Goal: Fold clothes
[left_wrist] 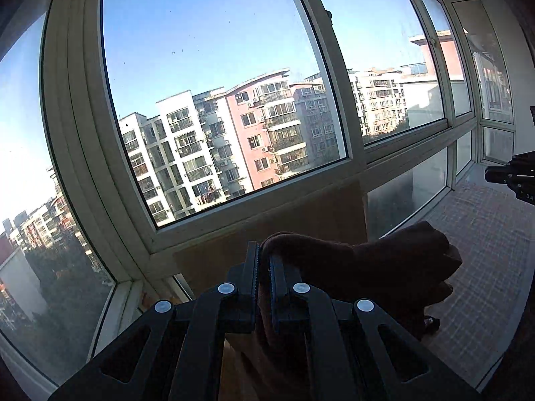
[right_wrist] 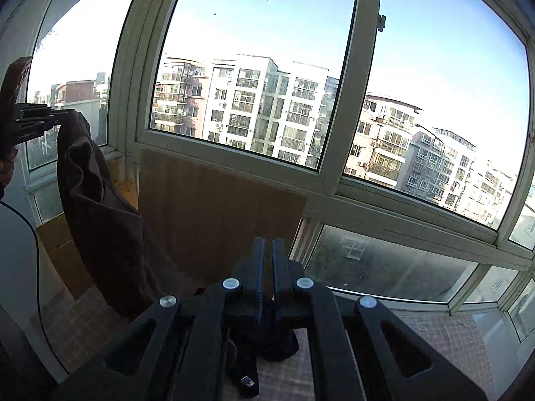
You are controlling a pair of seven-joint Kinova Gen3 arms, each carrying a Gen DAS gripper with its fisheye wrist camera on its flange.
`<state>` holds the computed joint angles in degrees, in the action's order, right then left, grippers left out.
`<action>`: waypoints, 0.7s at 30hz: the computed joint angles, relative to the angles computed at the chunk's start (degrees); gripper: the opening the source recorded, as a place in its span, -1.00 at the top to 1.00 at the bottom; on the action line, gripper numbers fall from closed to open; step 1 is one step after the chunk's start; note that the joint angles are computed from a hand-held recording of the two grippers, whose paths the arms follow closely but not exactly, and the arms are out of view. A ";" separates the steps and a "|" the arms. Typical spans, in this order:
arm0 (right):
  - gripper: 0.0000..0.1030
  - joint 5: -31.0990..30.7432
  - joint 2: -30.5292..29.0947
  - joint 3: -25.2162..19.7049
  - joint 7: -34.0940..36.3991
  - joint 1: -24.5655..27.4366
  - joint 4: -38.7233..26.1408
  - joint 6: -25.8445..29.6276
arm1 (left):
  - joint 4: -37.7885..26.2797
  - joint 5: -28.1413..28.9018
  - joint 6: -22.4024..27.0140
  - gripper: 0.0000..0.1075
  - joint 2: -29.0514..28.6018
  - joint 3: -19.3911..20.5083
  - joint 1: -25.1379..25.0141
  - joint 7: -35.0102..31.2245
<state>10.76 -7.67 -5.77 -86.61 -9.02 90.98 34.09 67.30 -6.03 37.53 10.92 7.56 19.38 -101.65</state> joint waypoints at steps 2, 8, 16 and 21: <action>0.70 -3.07 2.03 -0.95 3.76 0.06 5.31 -0.53 | 4.67 -1.39 -0.21 0.91 1.09 -0.57 0.82 0.83; 0.27 -15.29 14.50 -4.03 16.86 -1.14 18.80 -8.37 | 11.80 -4.93 1.01 0.93 7.42 -3.17 2.04 7.21; 0.27 -4.94 25.29 4.87 17.03 -22.16 25.58 -23.56 | 6.24 -3.93 4.56 0.93 11.23 -3.90 -0.93 9.63; 0.27 -2.03 31.64 1.51 18.21 -20.09 18.61 -21.18 | 1.53 -2.70 6.20 0.93 14.21 -3.93 -2.18 9.44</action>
